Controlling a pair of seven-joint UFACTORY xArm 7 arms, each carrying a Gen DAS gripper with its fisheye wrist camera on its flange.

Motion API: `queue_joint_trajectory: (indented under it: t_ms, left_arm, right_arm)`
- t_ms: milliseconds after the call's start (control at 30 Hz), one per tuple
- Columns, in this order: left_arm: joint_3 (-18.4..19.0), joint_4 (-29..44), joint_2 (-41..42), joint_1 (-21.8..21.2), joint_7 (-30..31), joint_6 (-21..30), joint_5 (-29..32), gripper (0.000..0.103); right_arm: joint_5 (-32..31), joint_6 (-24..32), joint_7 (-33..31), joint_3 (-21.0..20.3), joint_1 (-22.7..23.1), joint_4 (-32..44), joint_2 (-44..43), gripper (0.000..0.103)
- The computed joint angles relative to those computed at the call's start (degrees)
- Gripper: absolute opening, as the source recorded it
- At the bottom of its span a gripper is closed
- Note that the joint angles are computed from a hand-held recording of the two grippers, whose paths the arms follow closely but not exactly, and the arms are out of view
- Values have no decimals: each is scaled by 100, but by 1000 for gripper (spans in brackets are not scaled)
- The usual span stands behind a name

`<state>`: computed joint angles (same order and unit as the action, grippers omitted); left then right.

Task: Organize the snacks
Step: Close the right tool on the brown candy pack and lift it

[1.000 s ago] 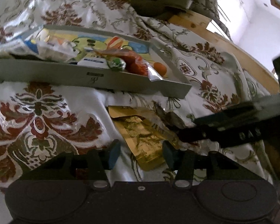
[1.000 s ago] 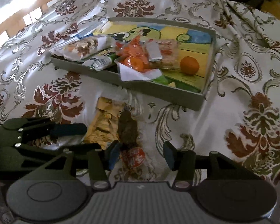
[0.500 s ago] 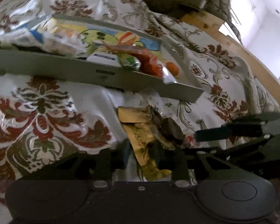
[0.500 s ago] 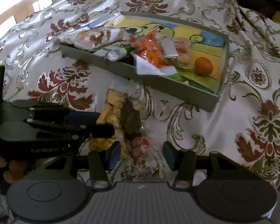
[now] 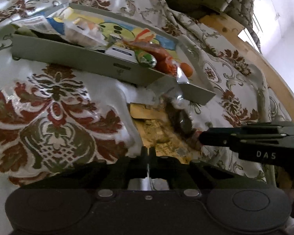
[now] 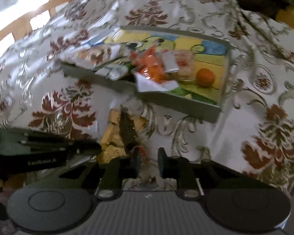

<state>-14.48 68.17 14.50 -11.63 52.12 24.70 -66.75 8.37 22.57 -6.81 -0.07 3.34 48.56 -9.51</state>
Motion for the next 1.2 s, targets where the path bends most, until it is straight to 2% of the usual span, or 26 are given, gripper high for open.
queue_joint_trajectory:
  t_ms: [133, 200, 333, 400, 467, 600, 700, 967, 1033, 1067, 1200]
  left_arm:
    - [-27, 97, 84, 44, 57, 161, -151, 25]
    - [-57, 156, 150, 63, 240, 220, -261, 32]
    - [-122, 280, 297, 7, 643, 107, -344, 40]
    - [-147, 318, 340, 16, 824, 112, -360, 42]
    - [-181, 348, 377, 52, 1046, 157, -463, 46]
    - [-220, 363, 409, 65, 1585, 259, -647, 63]
    - [-226, 324, 384, -93, 1830, -31, -554, 65]
    - [-257, 336, 405, -104, 1995, -104, -633, 67]
    - [-266, 314, 397, -116, 2080, -178, -692, 63]
    - [-277, 308, 398, -118, 2154, -209, -739, 62]
    - [-274, 257, 359, -184, 2239, -397, -775, 57]
  right_arm:
    - [323, -6, -273, -100, 54, -6, 20, 21]
    - [577, -60, -522, -156, 110, 8, 41, 27]
    - [842, -84, -886, -177, 134, 76, 128, 35]
    - [911, -58, -1025, -168, 129, 125, 181, 44]
    - [1097, -24, -1224, -178, 146, 224, 290, 47]
    - [1031, 145, -1339, -77, 80, 420, 512, 53]
    - [886, 201, -1414, -26, 34, 410, 516, 54]
    - [1485, 242, -1900, 9, 18, 613, 748, 62]
    - [1642, 264, -2101, 43, 23, 682, 816, 66]
    - [1567, 252, -2063, 68, 20, 708, 849, 65]
    - [780, 142, -1500, 146, 12, 689, 861, 49]
